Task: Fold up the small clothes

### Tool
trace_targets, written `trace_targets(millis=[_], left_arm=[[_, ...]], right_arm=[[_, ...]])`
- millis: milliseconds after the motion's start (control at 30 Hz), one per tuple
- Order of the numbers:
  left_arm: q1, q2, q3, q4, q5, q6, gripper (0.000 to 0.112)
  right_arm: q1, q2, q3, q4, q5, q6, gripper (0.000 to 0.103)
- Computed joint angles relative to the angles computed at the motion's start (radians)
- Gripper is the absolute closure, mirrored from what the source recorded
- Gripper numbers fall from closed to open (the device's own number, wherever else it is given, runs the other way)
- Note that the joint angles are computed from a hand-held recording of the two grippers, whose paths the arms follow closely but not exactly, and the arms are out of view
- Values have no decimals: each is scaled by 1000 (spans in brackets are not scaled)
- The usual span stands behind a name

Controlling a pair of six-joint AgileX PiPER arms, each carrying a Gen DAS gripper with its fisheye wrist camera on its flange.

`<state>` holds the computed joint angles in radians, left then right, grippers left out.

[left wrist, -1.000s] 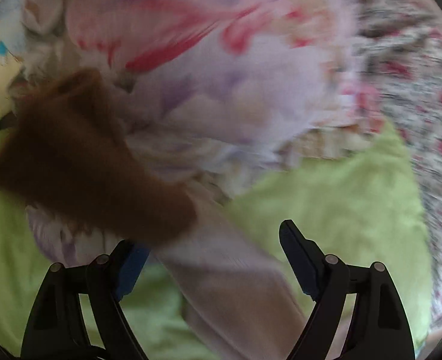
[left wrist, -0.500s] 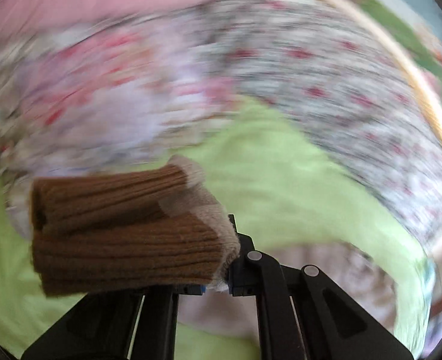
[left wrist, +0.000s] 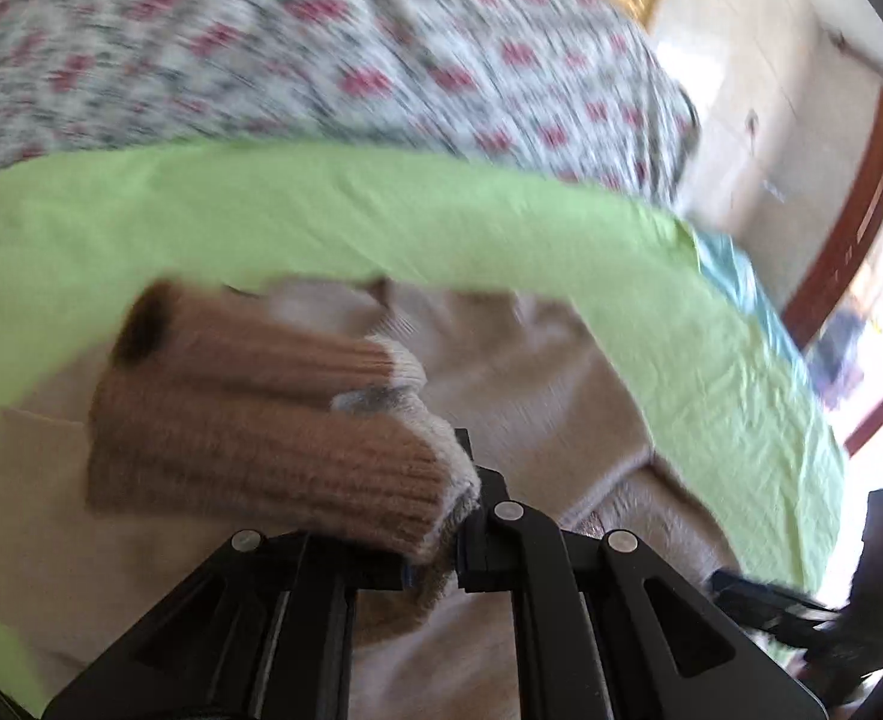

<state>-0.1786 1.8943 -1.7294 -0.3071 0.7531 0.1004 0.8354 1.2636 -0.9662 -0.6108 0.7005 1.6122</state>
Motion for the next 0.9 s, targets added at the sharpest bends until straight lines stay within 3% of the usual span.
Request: trace_targets(millis=[100, 167, 233, 300, 500, 633, 767, 900], left_arm=[[-69, 64, -7, 99, 0, -77, 102], [-74, 70, 22, 91, -5, -60, 92], [-62, 63, 43, 48, 6, -20, 62], [-53, 18, 96, 54, -8, -15, 46], [56, -281, 446, -35, -83, 114, 37], [210, -444, 616, -28, -101, 126, 37], [365, -454, 659, 86, -134, 34, 37], [461, -370, 644, 179, -159, -40, 37]], right_arm=[[-15, -50, 37, -22, 23, 37, 52], [-35, -71, 55, -12, 19, 35, 52], [-46, -82, 65, -8, 15, 31, 52], [-59, -77, 64, -3, 3, 20, 52], [-105, 16, 5, 87, -74, -112, 49], [-130, 119, -77, 142, -124, -239, 42], [-175, 196, -134, 210, -165, -321, 42], [-183, 267, -208, 53, -59, -198, 42]])
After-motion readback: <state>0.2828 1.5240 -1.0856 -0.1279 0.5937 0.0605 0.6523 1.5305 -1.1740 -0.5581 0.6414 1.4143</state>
